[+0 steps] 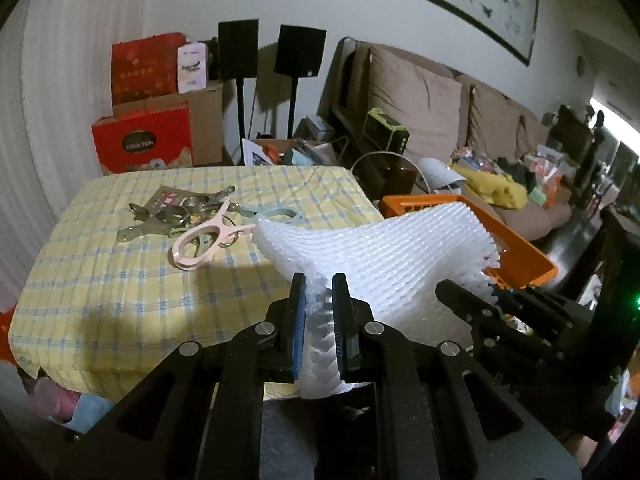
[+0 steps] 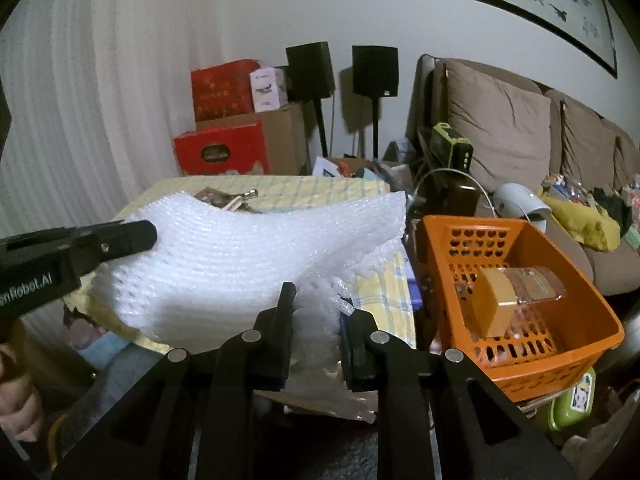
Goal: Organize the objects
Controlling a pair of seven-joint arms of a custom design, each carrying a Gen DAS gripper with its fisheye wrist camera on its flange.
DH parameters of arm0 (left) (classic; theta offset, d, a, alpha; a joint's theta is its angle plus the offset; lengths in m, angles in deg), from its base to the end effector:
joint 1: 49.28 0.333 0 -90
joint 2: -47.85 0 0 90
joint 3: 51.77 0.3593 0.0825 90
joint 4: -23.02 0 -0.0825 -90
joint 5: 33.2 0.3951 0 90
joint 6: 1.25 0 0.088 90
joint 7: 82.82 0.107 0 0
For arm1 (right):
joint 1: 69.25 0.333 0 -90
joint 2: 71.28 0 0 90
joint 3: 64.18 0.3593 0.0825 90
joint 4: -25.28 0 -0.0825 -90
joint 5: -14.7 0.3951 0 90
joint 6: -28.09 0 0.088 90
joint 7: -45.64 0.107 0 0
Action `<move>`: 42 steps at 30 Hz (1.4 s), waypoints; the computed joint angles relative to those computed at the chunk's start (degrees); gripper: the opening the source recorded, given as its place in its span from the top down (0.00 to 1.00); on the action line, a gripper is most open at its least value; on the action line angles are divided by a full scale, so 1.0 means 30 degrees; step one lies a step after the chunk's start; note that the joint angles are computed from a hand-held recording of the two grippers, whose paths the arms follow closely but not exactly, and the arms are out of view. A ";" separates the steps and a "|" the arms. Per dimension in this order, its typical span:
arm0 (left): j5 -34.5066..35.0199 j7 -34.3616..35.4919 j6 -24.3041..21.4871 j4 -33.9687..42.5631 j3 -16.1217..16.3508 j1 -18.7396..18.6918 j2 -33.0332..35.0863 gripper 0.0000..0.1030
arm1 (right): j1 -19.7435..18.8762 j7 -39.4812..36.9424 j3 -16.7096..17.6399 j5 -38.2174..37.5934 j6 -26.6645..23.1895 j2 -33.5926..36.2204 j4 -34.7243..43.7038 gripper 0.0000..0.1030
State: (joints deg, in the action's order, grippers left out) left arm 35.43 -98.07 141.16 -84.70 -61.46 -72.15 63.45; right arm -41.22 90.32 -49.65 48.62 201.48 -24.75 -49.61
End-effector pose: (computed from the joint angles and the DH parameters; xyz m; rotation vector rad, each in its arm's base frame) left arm 0.5653 -0.3555 0.4366 -2.0106 1.3169 -0.7787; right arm 0.6837 0.4711 0.3821 -2.0355 0.8178 -0.3592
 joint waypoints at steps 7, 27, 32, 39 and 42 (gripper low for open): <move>0.0129 -0.0208 -0.1012 0.0705 -0.0052 -0.0447 0.0487 0.89 | -0.3201 -0.4337 0.4536 0.1561 0.1424 0.0249 -0.0989 0.82; 0.1453 -0.0519 -0.4656 0.2474 0.0296 -0.1464 0.1387 0.89 | -0.2580 -0.8281 0.4194 0.4792 -0.1364 0.1307 0.2050 0.82; 0.2088 -0.0613 -0.4985 0.3175 0.0393 -0.1746 0.1749 0.90 | -0.2981 -0.9365 0.4498 0.6009 -0.1931 0.1065 0.2202 0.82; 0.2510 -0.0504 -0.5159 0.4097 0.0485 -0.2220 0.1936 0.90 | -0.3168 -1.0232 0.4077 0.7185 -0.1961 0.0446 0.2326 0.82; 0.2802 0.0009 -0.5649 0.4771 0.0523 -0.2588 0.2219 0.90 | -0.3263 -1.0535 0.3950 0.7650 -0.2002 0.0229 0.2426 0.82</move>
